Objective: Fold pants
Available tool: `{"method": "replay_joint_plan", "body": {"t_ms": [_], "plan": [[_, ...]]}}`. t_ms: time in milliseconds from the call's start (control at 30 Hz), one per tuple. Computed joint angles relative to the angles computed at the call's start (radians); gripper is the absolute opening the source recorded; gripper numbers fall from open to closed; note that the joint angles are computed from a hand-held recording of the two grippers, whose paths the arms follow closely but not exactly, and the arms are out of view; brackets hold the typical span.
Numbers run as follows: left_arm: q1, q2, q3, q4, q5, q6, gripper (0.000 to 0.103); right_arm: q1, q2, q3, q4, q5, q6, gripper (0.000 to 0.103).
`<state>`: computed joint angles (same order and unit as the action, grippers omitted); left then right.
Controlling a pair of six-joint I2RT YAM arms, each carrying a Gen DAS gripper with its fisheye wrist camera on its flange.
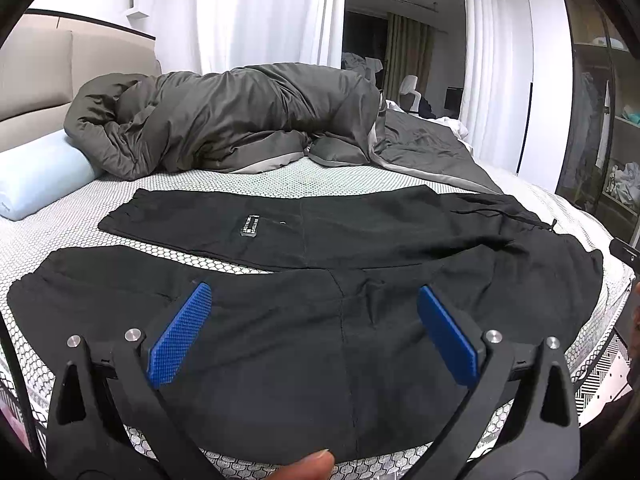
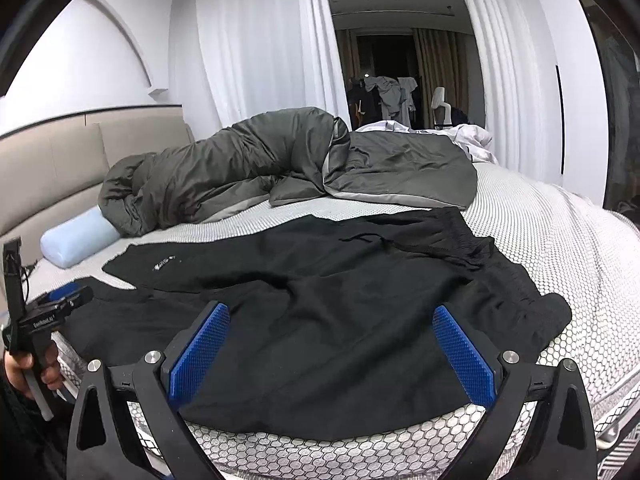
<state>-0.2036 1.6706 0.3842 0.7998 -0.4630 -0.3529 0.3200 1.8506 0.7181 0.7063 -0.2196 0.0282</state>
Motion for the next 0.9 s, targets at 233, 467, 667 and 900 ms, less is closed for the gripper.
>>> {"method": "replay_joint_plan", "body": {"t_ms": [233, 467, 667, 900], "plan": [[0.051, -0.079, -0.023, -0.088, 0.044, -0.052, 0.102, -0.08, -0.011, 0.082, -0.188, -0.054, -0.039, 0.103], [0.258, -0.228, -0.078, -0.27, 0.156, -0.15, 0.102, -0.264, 0.052, 0.204, -0.357, -0.141, -0.041, 0.103], [0.512, -0.303, -0.129, -0.351, 0.302, -0.108, 0.102, -0.409, 0.221, 0.368, -0.509, -0.285, 0.041, 0.086], [0.888, -0.26, -0.145, -0.35, 0.596, -0.023, 0.09, -0.427, 0.435, 0.632, -0.616, -0.402, 0.197, 0.048]]}}
